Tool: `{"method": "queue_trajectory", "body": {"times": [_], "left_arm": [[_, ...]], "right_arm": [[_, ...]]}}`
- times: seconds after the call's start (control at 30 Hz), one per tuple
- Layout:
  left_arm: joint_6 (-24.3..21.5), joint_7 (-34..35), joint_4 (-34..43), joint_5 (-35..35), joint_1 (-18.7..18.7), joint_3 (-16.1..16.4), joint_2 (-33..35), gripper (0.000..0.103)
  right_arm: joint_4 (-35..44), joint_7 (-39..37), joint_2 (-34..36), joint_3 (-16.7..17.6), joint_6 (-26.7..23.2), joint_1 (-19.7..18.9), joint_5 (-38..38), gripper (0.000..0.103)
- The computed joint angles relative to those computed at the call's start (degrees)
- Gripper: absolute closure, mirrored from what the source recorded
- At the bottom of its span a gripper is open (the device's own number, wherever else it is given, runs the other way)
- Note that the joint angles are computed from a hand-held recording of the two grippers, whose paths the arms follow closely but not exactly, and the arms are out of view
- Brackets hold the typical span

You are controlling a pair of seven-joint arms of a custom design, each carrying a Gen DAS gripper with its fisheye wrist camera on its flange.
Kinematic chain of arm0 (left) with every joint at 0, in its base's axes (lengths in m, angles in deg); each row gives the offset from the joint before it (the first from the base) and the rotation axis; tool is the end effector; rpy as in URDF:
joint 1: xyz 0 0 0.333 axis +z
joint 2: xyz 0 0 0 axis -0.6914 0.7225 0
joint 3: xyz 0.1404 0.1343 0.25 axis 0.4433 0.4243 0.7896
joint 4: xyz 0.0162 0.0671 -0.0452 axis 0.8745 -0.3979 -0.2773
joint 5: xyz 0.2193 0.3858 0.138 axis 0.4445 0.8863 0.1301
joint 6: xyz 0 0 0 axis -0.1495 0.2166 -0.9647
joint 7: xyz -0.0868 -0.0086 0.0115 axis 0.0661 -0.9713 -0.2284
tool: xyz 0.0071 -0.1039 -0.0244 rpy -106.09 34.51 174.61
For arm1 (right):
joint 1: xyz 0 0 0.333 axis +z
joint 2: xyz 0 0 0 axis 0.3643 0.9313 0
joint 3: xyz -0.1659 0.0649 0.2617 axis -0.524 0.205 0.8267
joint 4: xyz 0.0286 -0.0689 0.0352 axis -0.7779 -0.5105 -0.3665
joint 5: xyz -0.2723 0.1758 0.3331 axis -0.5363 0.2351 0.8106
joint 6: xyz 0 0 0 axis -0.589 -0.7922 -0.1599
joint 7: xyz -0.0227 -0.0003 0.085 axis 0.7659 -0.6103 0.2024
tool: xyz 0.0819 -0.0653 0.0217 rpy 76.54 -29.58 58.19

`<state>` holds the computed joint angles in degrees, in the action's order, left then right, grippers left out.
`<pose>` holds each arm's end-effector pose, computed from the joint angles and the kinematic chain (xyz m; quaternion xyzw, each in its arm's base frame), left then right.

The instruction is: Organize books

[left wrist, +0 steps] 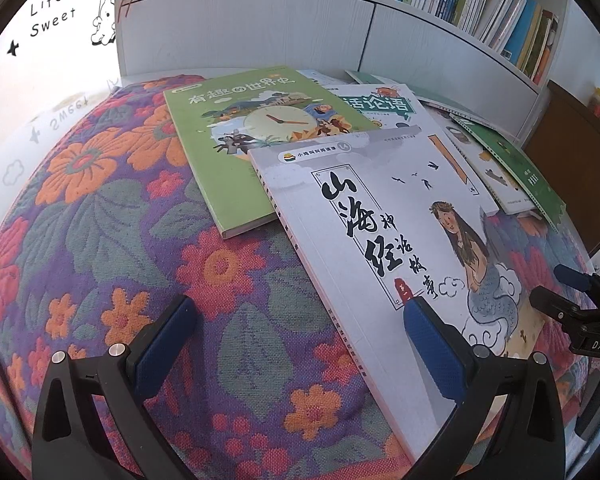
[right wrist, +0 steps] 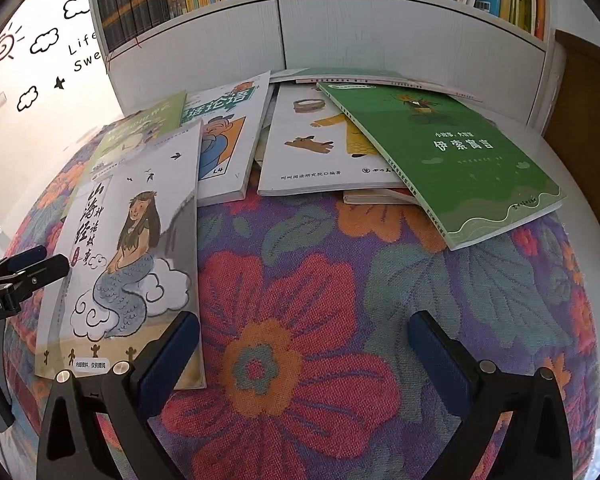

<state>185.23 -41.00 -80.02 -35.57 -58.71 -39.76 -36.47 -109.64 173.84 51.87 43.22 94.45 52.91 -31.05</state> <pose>0.5319 -0.3110 0.3571 -0.7595 0.5578 -0.2562 0.2154 0.6014 0.4133 0.3793 -0.8050 0.5039 -0.1434 0.2785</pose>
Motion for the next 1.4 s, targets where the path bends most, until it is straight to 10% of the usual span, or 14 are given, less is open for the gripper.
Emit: {"method": "queue_trajectory", "body": {"times": [1.4], "left_arm": [[-1.97,-1.66,0.92,0.17,-0.40,-0.13,0.69,0.000]], "right_arm": [[0.45,7.50,0.35,-2.83,-0.38,2.81,-5.12,0.000]]}}
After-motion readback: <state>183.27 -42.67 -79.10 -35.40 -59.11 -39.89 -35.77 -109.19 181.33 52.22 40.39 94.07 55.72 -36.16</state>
